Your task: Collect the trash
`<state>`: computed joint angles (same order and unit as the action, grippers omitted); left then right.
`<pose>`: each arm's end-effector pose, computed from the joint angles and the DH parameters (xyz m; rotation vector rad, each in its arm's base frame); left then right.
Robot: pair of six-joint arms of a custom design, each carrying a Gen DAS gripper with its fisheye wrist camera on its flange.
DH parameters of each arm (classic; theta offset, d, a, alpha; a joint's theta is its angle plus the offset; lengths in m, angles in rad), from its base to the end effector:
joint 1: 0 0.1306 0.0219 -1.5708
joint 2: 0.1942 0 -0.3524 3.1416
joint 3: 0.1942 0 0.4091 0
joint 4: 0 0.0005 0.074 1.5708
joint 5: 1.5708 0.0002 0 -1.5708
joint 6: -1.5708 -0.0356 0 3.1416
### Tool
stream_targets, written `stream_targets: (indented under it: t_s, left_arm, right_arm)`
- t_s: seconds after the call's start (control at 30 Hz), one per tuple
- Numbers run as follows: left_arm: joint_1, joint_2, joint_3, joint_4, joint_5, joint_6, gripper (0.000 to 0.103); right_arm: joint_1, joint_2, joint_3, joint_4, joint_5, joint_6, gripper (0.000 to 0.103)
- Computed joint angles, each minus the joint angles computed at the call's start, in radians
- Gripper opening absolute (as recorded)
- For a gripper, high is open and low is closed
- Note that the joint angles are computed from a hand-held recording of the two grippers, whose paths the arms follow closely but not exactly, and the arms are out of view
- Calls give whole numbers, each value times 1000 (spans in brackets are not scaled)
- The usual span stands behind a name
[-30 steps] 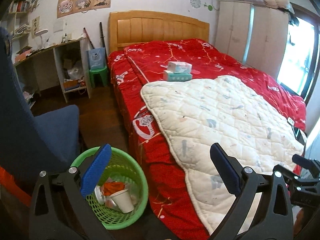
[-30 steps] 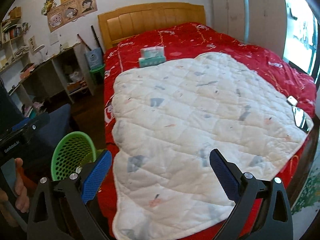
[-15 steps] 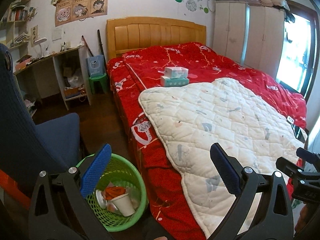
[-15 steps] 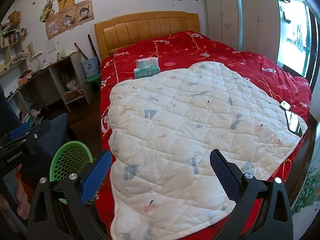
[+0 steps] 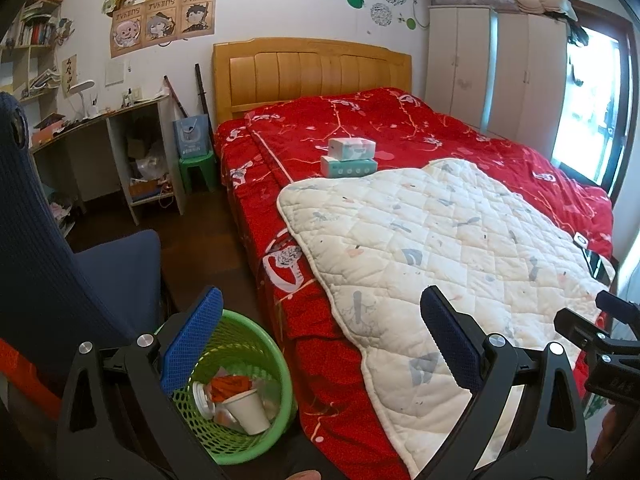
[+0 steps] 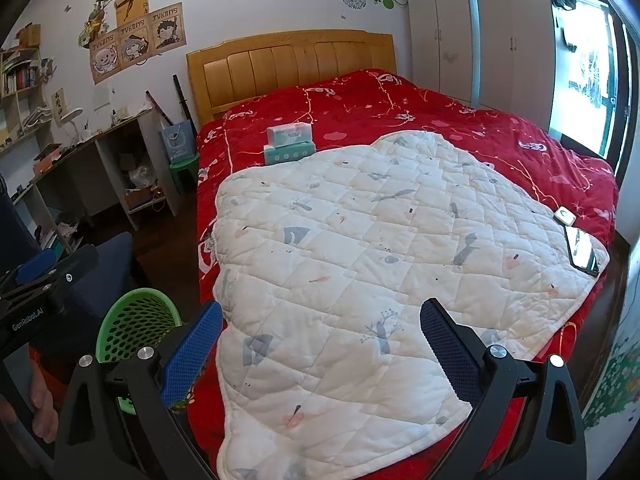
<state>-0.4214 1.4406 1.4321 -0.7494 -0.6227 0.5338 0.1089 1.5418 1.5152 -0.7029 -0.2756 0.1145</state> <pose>0.4902 -0.1975 0.4079 -0.4179 2.1287 0.1890 0.5650 0.0710 0.3950 -0.3951 2.2522 0.3136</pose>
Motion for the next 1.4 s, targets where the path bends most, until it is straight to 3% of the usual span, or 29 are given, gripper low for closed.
stream_targets:
  t_s: [1.4]
  left_arm:
    - [-9,-17,-39,23,-42,17,98]
  right_arm:
    - [2,-7,-28,33,-18,10,96]
